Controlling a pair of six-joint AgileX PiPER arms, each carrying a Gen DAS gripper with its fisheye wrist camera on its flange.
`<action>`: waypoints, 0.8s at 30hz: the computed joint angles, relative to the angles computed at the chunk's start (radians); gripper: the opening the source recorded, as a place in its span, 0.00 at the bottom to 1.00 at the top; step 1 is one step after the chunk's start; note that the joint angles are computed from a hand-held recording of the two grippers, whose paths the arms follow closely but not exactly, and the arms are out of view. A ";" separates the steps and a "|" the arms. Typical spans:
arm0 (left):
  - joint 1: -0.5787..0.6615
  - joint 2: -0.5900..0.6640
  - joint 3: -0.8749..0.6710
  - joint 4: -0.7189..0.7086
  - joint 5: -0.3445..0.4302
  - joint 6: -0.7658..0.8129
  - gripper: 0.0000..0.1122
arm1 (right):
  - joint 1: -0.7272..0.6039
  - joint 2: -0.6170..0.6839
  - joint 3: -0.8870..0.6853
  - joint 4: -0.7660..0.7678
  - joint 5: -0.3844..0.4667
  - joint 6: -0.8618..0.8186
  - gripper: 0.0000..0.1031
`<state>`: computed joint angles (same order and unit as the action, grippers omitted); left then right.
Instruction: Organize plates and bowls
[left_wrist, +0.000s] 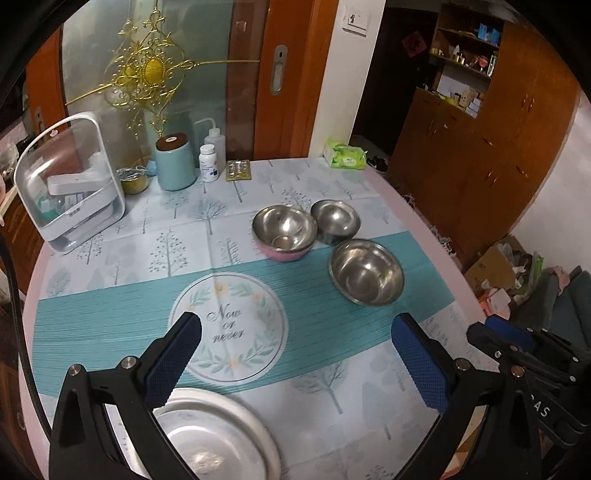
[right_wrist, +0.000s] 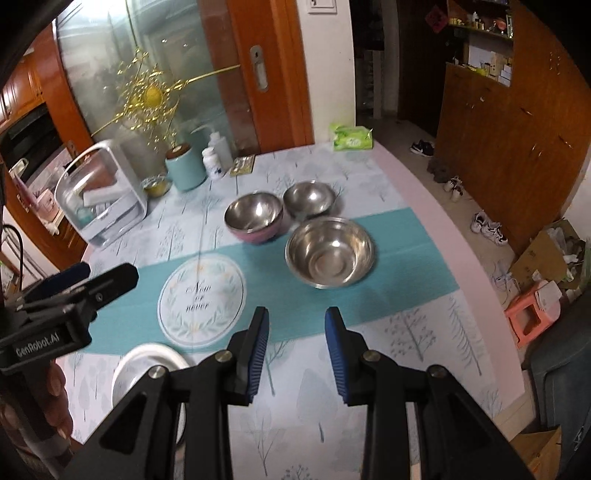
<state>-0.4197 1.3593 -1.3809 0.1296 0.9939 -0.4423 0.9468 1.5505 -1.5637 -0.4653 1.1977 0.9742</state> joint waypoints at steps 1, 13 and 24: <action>-0.006 0.009 -0.012 0.007 0.001 -0.008 0.91 | -0.013 0.002 -0.009 0.002 -0.003 -0.014 0.31; -0.215 0.227 -0.272 0.342 0.148 -0.412 0.91 | -0.351 0.015 -0.060 0.275 -0.150 -0.505 0.33; -0.245 0.512 -0.508 0.391 0.221 -0.527 0.91 | -0.663 0.197 -0.173 0.555 -0.188 -0.940 0.40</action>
<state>-0.6647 1.8713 -1.8886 0.5210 1.2145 -0.9692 0.2836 1.7476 -1.7363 0.0901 1.0102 0.0341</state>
